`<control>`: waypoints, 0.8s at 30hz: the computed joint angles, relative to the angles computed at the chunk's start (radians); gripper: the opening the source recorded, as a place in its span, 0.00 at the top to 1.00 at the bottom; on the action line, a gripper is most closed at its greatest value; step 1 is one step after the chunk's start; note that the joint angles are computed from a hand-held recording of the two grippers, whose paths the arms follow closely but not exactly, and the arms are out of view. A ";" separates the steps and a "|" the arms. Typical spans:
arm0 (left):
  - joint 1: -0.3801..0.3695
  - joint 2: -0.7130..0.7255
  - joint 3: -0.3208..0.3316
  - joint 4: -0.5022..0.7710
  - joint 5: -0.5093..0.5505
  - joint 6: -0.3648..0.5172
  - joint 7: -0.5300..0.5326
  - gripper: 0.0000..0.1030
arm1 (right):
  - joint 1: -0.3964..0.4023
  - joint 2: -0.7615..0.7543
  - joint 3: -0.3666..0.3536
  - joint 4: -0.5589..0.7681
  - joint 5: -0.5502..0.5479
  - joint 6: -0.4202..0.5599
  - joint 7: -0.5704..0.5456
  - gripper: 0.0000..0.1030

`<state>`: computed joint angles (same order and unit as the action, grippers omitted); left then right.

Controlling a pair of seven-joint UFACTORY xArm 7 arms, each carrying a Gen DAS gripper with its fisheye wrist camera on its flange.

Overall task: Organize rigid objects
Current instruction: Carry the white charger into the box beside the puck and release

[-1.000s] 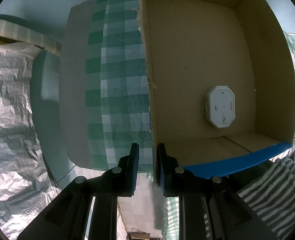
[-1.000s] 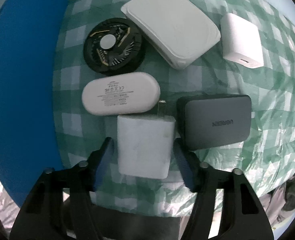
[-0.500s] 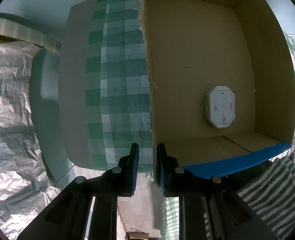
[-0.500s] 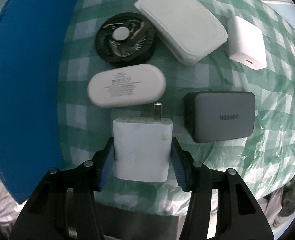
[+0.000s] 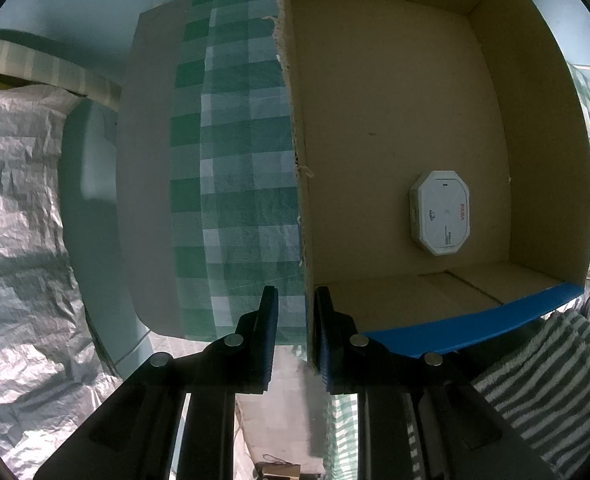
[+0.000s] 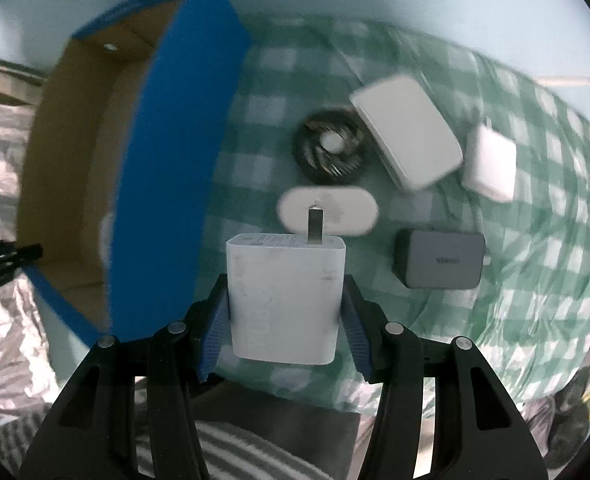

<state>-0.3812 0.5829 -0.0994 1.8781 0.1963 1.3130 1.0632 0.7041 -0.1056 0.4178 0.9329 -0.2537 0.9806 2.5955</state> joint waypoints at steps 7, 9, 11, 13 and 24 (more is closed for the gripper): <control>0.000 0.001 0.000 0.002 -0.001 0.002 0.000 0.82 | -0.025 -0.042 -0.011 0.082 -0.040 0.120 -0.140 0.49; 0.000 0.001 0.000 0.002 -0.001 0.002 0.000 0.82 | -0.040 -0.048 -0.017 0.095 -0.055 0.129 -0.195 0.49; 0.000 0.001 0.000 0.002 0.000 0.001 0.002 0.82 | -0.054 -0.041 -0.019 0.127 -0.065 0.150 -0.245 0.49; 0.000 0.001 0.000 0.002 -0.001 0.002 0.002 0.82 | -0.068 -0.031 -0.027 0.137 -0.073 0.142 -0.290 0.49; -0.001 0.002 0.000 0.007 -0.001 0.007 0.000 0.82 | -0.114 0.066 -0.091 0.193 -0.086 0.044 -0.526 0.49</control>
